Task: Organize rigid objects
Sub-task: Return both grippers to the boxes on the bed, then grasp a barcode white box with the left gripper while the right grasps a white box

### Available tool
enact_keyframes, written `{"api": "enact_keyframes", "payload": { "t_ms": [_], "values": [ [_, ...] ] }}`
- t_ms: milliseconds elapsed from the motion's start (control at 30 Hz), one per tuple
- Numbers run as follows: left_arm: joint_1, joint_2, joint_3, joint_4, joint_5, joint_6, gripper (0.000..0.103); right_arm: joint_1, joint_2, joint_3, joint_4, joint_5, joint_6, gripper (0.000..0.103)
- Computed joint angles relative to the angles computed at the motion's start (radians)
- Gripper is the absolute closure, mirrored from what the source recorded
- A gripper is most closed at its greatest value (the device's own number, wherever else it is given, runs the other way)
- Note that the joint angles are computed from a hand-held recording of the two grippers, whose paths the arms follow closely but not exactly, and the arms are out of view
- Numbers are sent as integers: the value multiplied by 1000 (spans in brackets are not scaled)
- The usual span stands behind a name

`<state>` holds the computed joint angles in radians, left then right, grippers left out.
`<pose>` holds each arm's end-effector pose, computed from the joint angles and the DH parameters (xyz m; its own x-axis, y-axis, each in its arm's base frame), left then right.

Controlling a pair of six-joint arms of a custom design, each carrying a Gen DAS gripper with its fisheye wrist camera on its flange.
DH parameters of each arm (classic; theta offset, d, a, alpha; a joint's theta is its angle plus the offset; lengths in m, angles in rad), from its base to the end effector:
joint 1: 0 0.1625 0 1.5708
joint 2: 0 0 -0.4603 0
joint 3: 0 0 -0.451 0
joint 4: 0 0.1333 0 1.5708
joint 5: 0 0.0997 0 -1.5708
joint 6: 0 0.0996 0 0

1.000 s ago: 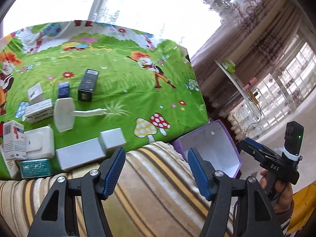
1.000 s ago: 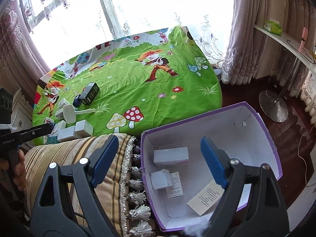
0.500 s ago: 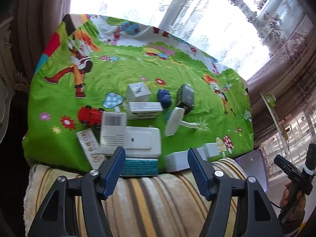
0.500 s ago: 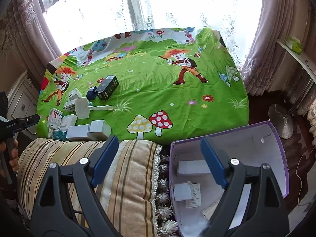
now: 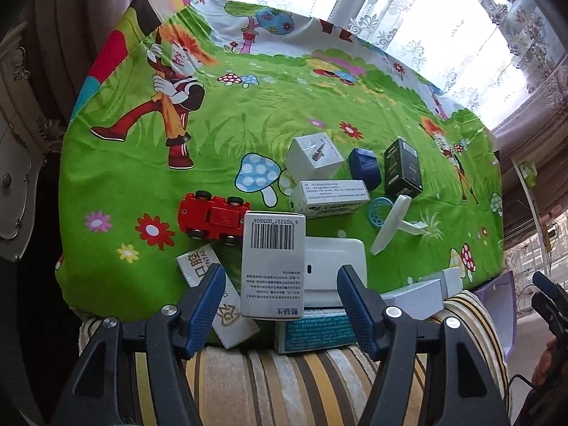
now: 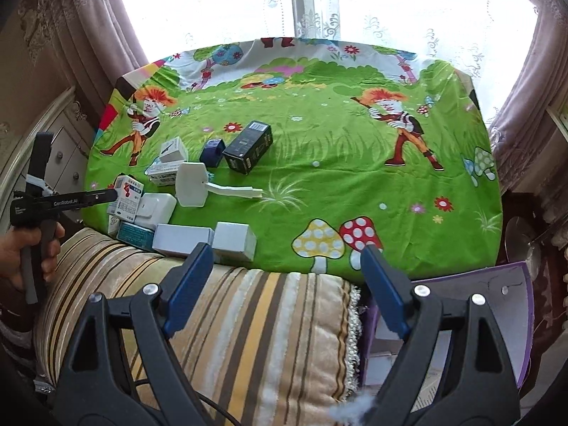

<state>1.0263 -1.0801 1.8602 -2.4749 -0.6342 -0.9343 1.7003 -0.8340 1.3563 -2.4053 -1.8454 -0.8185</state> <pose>-0.1508 -0.6613 0.2050 -0.7453 -0.5508 -0.3757 -0.1436 0.6828 -0.7163 0.2119 -0.8038 0.2178 -0.5698 -0.7175 0.4006 -0.7887 0.6144 -0.0215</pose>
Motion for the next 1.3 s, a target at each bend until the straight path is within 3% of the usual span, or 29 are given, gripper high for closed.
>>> {"api": "enact_keyframes", "payload": {
  "t_ms": [133, 433, 867, 933, 1133, 1300],
  "values": [
    [21, 11, -18, 34, -9, 1, 37, 16, 56, -28, 45, -66, -6, 16],
    [39, 20, -28, 45, -12, 8, 37, 29, 155, -108, 166, -120, 49, 16],
    [39, 31, -21, -7, -20, 64, 62, 40, 219, -154, 137, -190, 73, 18],
    [37, 32, -19, -11, -15, 67, 62, 40, 227, -159, 136, -201, 75, 27],
    [30, 29, -8, -38, -5, 73, 62, 34, 224, -163, 147, -177, 101, 35],
    [27, 29, -5, -51, -6, 82, 62, 24, 221, -172, 168, -151, 143, 36]
  ]
}}
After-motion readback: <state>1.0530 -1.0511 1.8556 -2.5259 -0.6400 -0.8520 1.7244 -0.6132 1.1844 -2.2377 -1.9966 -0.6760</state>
